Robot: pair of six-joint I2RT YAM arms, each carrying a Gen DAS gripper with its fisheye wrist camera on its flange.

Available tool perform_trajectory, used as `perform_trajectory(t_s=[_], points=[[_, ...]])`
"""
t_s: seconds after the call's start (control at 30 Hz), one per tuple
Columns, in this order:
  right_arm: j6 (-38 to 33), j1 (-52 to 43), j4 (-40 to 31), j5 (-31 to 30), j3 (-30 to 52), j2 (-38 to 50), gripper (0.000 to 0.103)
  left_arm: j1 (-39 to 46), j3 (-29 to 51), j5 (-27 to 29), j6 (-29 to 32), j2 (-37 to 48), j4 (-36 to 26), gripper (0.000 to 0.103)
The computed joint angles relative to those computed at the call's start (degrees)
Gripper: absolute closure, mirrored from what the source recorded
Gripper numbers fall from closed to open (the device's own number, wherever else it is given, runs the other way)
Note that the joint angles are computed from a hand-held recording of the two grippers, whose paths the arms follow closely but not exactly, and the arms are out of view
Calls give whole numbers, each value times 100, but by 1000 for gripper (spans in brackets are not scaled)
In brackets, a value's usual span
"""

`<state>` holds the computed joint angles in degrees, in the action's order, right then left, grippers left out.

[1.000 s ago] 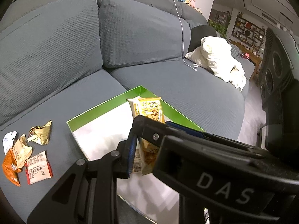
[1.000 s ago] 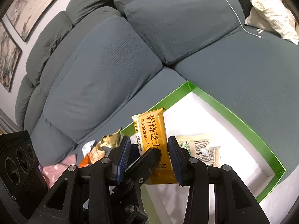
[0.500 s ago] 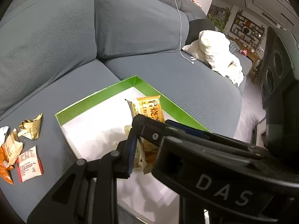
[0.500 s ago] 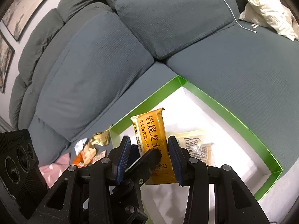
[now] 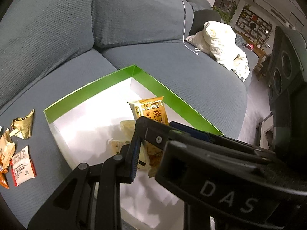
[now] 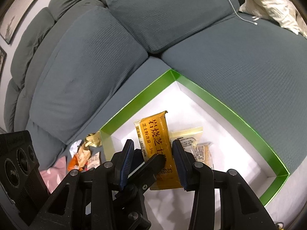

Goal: Organize snacks
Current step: 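Lower the yellow bar with the right gripper into the box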

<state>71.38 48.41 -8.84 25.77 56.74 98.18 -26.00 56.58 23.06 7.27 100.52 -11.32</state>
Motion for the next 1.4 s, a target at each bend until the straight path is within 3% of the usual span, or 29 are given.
perform_trajectory(t_s=[0.77, 1.4], points=[[5, -391, 249, -545, -316, 126, 58, -198, 627, 52, 73, 593, -774, 82], [305, -337, 65, -283, -487, -25, 58, -372, 956, 206, 169, 823, -1081, 82]])
